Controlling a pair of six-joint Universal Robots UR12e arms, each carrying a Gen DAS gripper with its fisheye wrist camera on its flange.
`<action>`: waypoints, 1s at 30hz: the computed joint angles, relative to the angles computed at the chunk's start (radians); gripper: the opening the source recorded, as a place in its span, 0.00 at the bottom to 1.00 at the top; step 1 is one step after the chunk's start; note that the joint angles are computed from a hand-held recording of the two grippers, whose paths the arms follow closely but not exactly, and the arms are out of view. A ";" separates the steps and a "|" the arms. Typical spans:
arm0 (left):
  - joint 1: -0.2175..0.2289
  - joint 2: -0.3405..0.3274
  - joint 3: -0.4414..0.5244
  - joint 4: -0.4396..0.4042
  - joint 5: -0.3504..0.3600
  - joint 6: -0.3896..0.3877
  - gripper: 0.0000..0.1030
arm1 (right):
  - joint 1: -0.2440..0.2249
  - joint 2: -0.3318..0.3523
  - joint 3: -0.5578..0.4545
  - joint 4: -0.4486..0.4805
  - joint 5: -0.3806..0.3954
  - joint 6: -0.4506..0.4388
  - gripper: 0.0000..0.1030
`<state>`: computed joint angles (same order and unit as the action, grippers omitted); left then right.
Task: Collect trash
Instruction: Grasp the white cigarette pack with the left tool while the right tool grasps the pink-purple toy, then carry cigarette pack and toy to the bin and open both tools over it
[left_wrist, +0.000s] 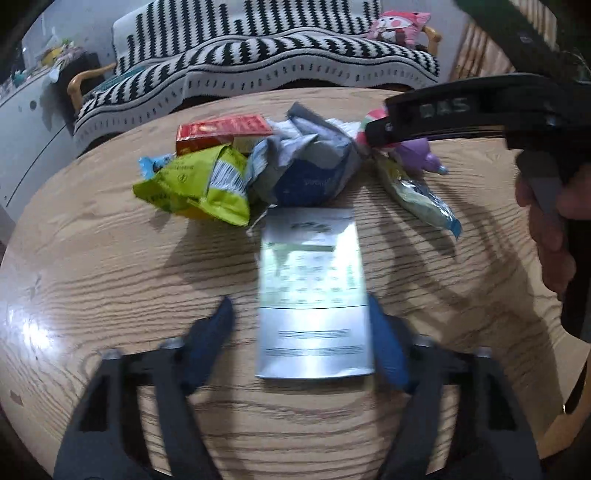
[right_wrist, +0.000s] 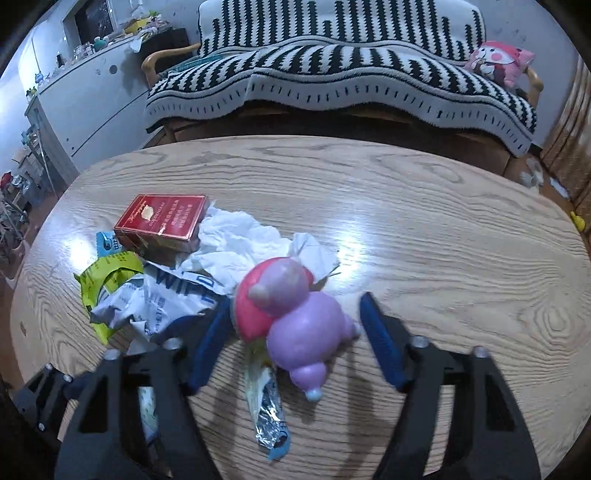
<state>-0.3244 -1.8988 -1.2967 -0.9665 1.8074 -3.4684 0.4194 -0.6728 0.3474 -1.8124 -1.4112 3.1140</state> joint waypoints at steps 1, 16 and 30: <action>-0.001 0.000 0.003 -0.008 0.003 -0.003 0.52 | 0.000 0.003 -0.008 0.010 -0.001 -0.001 0.52; -0.033 0.002 0.058 0.060 -0.028 -0.026 0.52 | -0.064 -0.359 0.547 -0.292 0.002 0.128 0.46; -0.221 -0.189 0.328 0.049 -0.168 0.111 0.52 | -0.279 -0.833 1.187 -0.412 -0.182 0.295 0.46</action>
